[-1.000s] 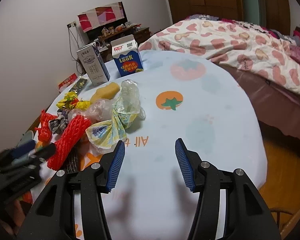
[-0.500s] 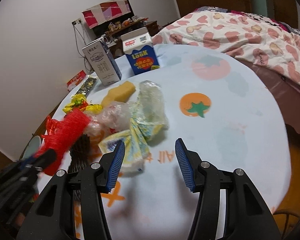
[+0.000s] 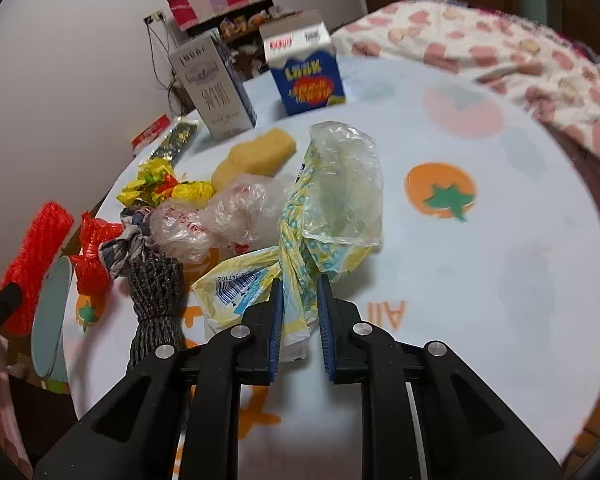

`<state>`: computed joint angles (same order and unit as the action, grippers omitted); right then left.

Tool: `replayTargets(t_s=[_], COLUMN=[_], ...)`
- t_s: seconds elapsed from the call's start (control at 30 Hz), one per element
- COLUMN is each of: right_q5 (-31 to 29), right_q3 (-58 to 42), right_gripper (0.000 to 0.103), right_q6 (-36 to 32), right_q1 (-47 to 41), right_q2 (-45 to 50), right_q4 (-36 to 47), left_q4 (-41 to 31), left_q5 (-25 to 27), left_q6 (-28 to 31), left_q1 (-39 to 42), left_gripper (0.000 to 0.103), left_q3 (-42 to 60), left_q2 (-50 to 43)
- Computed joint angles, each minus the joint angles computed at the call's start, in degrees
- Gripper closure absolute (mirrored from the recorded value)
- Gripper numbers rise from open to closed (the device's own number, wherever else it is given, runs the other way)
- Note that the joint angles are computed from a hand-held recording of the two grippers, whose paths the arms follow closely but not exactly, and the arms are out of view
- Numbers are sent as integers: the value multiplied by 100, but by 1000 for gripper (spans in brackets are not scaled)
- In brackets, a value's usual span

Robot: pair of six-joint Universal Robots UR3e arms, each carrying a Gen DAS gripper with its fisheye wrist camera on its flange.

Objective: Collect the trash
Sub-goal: 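Grasp the red mesh net with the left gripper while the right grasps the clear plastic bag, then carry the red net and clear bag over the teal bin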

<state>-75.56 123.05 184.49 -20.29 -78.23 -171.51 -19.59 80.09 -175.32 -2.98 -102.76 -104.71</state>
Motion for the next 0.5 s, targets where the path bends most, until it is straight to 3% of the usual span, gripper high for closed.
replayTargets(t_s=[0.27,0.5], right_q5=[-286,-536], right_q3=[659,36], right_gripper=[86,86], right_q6=[-14,169], right_q1=[387,1521], right_q2=[-1275,-944], right_q4=[-190,-56], left_q4=[280,305], left_q5=[-22,-109], left_q6=[149,313], left_q1=[494,1219], left_gripper=[82,82], left_q3=[-650,-1182], left_q2=[438,1011])
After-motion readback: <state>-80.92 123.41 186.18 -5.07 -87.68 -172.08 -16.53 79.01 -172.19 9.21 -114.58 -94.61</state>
